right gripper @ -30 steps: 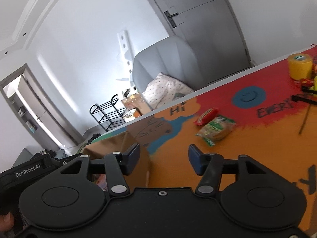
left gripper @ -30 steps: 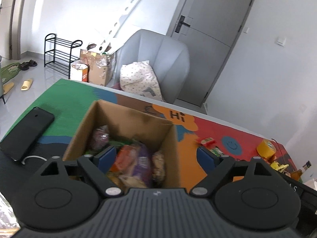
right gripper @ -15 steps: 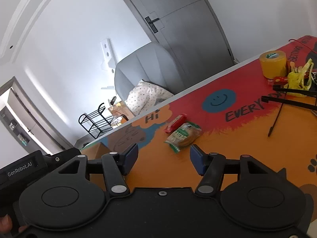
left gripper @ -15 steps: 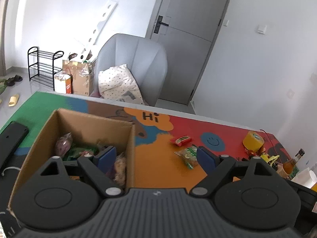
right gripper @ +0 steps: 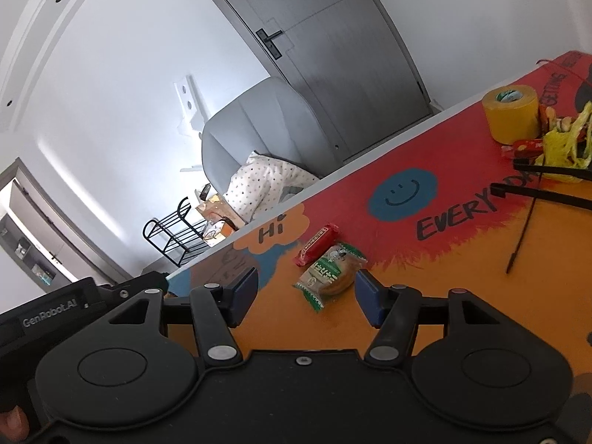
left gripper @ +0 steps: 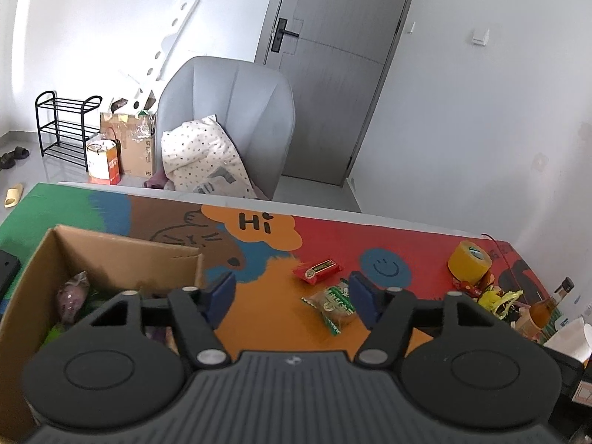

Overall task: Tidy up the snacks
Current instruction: 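Move both open tools back to the snack pile, then grasp the green-wrapped bread pack with the right tool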

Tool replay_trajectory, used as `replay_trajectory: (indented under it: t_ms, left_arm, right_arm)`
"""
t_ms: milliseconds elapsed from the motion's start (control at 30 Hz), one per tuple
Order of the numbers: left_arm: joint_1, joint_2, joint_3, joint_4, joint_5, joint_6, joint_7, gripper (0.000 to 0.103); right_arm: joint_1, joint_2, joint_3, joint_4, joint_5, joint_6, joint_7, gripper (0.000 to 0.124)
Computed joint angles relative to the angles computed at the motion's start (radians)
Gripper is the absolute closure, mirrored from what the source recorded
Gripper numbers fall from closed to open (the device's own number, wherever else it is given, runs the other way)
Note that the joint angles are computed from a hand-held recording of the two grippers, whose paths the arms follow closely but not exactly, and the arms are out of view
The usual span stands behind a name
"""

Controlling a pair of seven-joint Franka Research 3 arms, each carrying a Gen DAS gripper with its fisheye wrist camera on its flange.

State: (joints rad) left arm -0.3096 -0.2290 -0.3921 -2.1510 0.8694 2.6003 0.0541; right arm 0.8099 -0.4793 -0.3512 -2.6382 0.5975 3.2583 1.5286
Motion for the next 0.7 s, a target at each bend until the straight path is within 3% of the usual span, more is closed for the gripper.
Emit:
replay_trajectory:
  t_ms: [267, 400, 700]
  left_arm:
    - [-0.025, 0.124, 0.01, 0.098, 0.016, -0.057, -0.029, 0.064]
    - [-0.052, 0.182, 0.031, 0.138, 0.034, -0.076, -0.058, 0.069]
    - [-0.123, 0.328, 0.086, 0.255, 0.071, -0.163, -0.1, 0.073]
  right_arm:
    - [0.176, 0.031, -0.197, 0.038, 0.0, 0.021, -0.026, 0.067]
    - [0.263, 0.031, -0.304, 0.047, -0.009, 0.026, -0.041, 0.075]
    - [0.459, 0.007, -0.545, 0.055, -0.075, 0.065, -0.038, 0.075]
